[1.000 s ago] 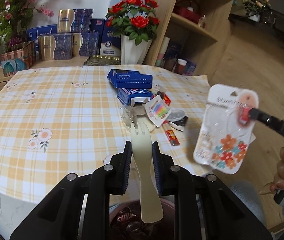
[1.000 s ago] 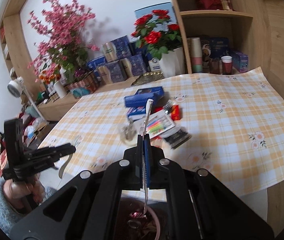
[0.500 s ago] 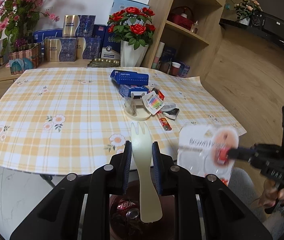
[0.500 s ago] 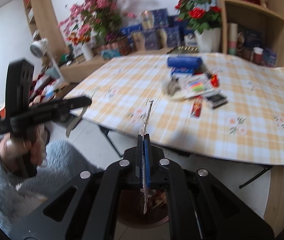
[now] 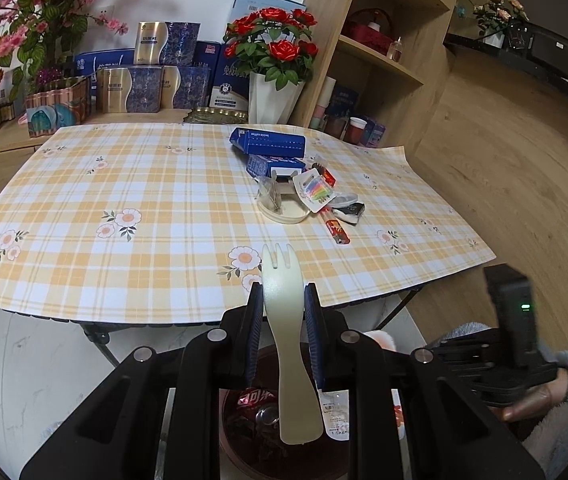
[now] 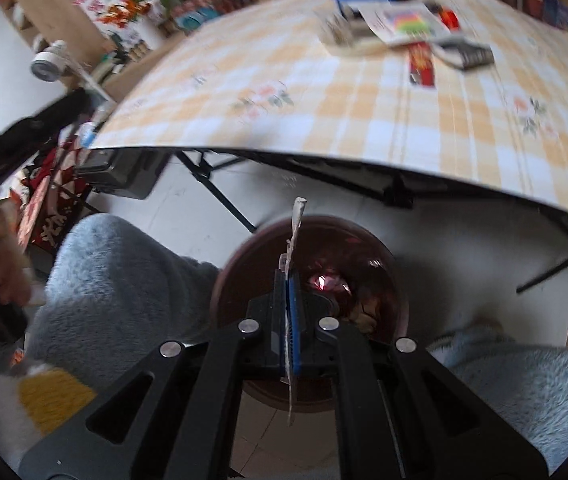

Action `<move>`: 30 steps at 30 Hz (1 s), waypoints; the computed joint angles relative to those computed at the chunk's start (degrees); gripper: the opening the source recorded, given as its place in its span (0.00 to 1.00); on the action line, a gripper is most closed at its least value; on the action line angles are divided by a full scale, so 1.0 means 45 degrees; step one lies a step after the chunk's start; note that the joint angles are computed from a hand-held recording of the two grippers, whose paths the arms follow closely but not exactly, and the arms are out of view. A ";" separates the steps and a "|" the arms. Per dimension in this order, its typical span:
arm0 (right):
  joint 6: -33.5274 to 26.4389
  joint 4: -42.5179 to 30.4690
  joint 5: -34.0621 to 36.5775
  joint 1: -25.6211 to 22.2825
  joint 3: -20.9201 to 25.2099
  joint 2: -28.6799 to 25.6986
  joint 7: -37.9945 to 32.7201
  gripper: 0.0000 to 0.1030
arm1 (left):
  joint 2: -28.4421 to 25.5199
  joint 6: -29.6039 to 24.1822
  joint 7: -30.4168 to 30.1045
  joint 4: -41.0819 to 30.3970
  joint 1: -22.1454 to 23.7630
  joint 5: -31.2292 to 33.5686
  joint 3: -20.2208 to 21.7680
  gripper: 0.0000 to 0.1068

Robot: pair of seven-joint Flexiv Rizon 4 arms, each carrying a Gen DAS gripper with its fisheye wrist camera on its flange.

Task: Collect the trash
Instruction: 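Carry the white plastic fork in the left gripper while the right gripper drops the flower-printed tray into the bin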

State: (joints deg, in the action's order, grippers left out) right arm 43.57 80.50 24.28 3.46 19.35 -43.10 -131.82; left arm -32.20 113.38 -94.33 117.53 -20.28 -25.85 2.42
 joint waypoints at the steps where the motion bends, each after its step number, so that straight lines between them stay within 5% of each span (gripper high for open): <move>1: 0.0004 -0.0039 -0.0099 0.0113 -0.0120 -0.0086 0.0189 0.06 | -0.0002 0.0004 -0.0027 0.0017 0.0039 0.0031 -0.0039 0.19; 13: 0.0094 -0.0350 -0.1135 0.0496 -0.0438 -0.0785 0.1591 0.09 | -0.0261 -0.0219 -0.0286 -0.0077 0.0375 0.0568 -0.0356 0.19; 15: 0.0280 -0.0378 -0.1083 0.0377 -0.0378 -0.0802 0.1632 0.29 | -0.0307 -0.0247 -0.0362 -0.0100 0.0482 0.0691 -0.0443 0.19; 24: 0.2429 -0.0188 -0.0170 -0.0422 0.0450 -0.0533 0.0249 0.78 | -0.0629 -0.0352 -0.0604 -0.0198 0.0857 0.1312 -0.0788 0.19; 30: 0.5283 0.0191 0.0116 -0.0703 0.0957 -0.0509 -0.1532 0.94 | -0.1076 -0.0547 0.0033 -0.0662 -0.0110 0.1108 0.0134 0.19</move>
